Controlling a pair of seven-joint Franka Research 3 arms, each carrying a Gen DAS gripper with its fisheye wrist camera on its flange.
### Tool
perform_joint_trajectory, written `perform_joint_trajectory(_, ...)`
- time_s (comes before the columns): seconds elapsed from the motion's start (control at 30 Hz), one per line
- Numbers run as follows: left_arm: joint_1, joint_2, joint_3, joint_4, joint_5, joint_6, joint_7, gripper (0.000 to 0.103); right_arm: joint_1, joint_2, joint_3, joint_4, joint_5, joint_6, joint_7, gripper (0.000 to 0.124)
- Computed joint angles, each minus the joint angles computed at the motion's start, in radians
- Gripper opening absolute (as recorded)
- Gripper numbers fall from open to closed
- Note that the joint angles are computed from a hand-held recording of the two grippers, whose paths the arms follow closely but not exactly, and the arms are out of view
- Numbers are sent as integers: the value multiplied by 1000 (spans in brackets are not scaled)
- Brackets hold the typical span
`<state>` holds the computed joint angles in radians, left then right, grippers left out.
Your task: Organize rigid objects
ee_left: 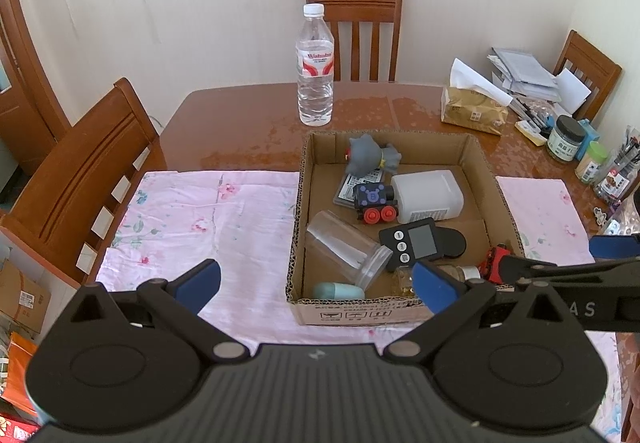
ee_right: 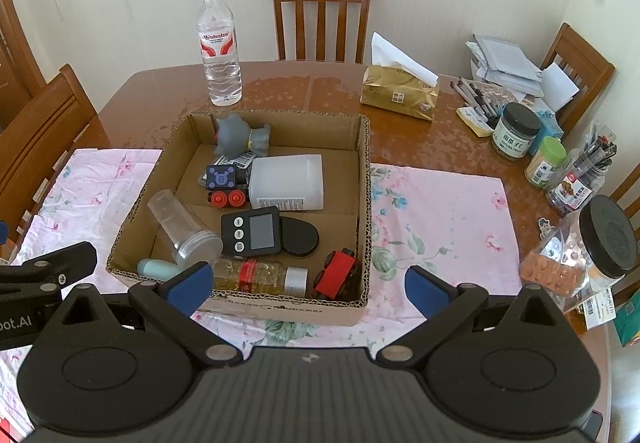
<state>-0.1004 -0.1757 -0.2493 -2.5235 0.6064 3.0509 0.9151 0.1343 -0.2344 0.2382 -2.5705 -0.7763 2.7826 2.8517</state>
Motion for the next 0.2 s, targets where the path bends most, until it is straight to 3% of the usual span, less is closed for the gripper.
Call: perform_joint_trajectory(0.2,-8,-4,6,-4,-16,1,9,102,3,-6,3,-1,-13,-6,10,103)
